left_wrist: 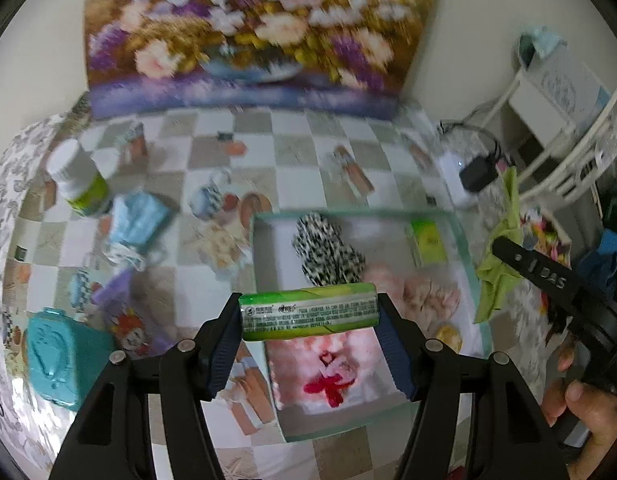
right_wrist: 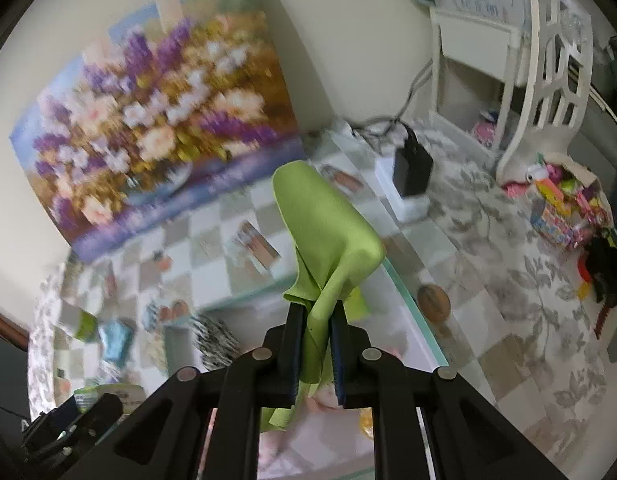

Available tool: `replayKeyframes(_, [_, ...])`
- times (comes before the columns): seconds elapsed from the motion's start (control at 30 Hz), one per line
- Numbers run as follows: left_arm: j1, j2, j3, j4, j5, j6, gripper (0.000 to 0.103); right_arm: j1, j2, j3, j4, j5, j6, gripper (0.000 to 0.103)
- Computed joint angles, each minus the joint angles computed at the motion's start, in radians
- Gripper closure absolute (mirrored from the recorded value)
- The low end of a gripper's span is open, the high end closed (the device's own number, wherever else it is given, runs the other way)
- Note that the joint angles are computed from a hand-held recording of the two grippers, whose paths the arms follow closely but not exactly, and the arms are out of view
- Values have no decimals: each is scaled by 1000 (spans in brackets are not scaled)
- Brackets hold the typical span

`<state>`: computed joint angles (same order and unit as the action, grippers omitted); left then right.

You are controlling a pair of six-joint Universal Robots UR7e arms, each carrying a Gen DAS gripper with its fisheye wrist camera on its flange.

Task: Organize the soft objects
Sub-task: 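Carry the tissue pack and yellow-green cloth into the tray and open both tools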

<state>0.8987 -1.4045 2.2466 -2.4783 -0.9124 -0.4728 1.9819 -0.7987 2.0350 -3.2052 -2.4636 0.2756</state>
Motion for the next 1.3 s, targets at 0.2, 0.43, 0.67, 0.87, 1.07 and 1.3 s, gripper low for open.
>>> replayKeyframes(0.2, [39,59,-20,-15,-21,6,37,-87,29,-10,181,27,84,90])
replayKeyframes(0.43, [79,125,-39,-45,-15,20,37,-136,63,-15,243,45,94,90])
replayKeyframes(0.67, [99,171,-46,-52,-5,30,37,-146,79,-13,239,42,83,88])
replayKeyframes(0.87, [102,175,-57,-21,-24,23,37,-138,75,-19,268,33,104,87])
replayKeyframes(1.07, [93,151,-61,3,-29,6,34,-125,67,-29,296,25,115,75])
replayKeyframes(1.3, [75,100,-51,-19,-10,6,24,-87,54,-41,287,-10,101,65])
